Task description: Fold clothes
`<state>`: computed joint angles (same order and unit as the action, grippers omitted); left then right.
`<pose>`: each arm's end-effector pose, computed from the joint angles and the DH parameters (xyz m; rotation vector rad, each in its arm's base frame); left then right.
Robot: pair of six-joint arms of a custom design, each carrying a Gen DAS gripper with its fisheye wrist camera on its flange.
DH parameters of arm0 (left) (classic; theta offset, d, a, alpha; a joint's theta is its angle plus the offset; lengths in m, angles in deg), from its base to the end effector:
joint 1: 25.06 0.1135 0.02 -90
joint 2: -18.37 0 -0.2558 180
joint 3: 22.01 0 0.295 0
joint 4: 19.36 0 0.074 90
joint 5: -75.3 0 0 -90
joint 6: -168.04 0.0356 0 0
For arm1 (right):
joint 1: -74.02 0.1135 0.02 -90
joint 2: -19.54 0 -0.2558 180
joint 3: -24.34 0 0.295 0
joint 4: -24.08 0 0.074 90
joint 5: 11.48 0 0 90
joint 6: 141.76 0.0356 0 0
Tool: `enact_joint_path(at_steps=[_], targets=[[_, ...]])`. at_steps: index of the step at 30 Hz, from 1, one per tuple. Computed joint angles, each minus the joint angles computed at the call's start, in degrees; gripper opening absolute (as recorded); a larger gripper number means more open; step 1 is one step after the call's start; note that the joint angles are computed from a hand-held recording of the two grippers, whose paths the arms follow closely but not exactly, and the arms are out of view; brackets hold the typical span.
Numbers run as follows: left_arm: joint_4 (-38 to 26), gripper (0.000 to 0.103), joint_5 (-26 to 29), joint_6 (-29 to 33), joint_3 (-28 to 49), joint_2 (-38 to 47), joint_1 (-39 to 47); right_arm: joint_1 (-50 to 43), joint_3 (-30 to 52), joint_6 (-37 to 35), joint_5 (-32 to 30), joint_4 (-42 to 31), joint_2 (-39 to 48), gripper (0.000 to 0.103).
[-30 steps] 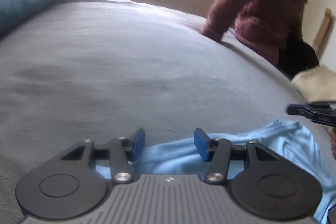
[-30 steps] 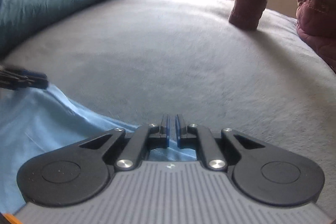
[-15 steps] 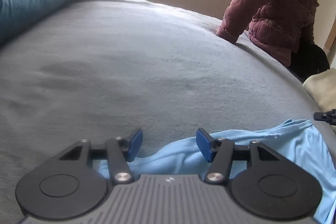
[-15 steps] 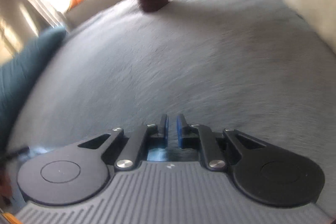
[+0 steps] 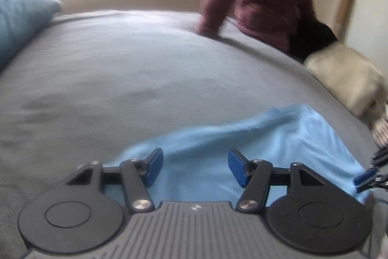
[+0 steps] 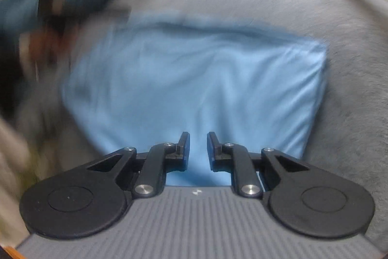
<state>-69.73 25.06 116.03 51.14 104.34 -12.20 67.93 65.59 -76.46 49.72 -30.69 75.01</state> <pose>0.3320 0.0524 0.2127 0.7186 2.2806 -0.5342 0.1994 -0.0040 0.1536 -0.5453 2.5585 0.5182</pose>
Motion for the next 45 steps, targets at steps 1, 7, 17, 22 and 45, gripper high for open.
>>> enact_joint_path(at_steps=[1, 7, 17, 22, 45], targets=[[-3.75, 0.061, 0.01, 4.38, -0.47, -1.81, 0.79, 0.59, -0.66, -2.25, 2.85, -2.8, -0.77, 0.014], [-25.45, 0.061, -0.88, 30.23, -2.17, -9.39, 5.4, -4.35, -2.87, -15.1, 15.08, -24.98, -14.38, 0.015], [-21.5, 0.051, -13.17, 27.16, -21.6, -23.16, -4.36, 12.71, -5.02, 7.68, 22.24, 6.94, -8.29, 0.024], [-31.78, 0.051, -10.77, 39.58, -18.96, -21.86, 13.43, -8.12, -7.76, 0.2, 14.64, -3.37, -14.81, 0.027], [-33.4, 0.056, -6.47, 35.48, -5.05, -8.79, 33.24, -5.66, -3.45, 23.18, 7.7, 13.14, -6.72, 0.025]])
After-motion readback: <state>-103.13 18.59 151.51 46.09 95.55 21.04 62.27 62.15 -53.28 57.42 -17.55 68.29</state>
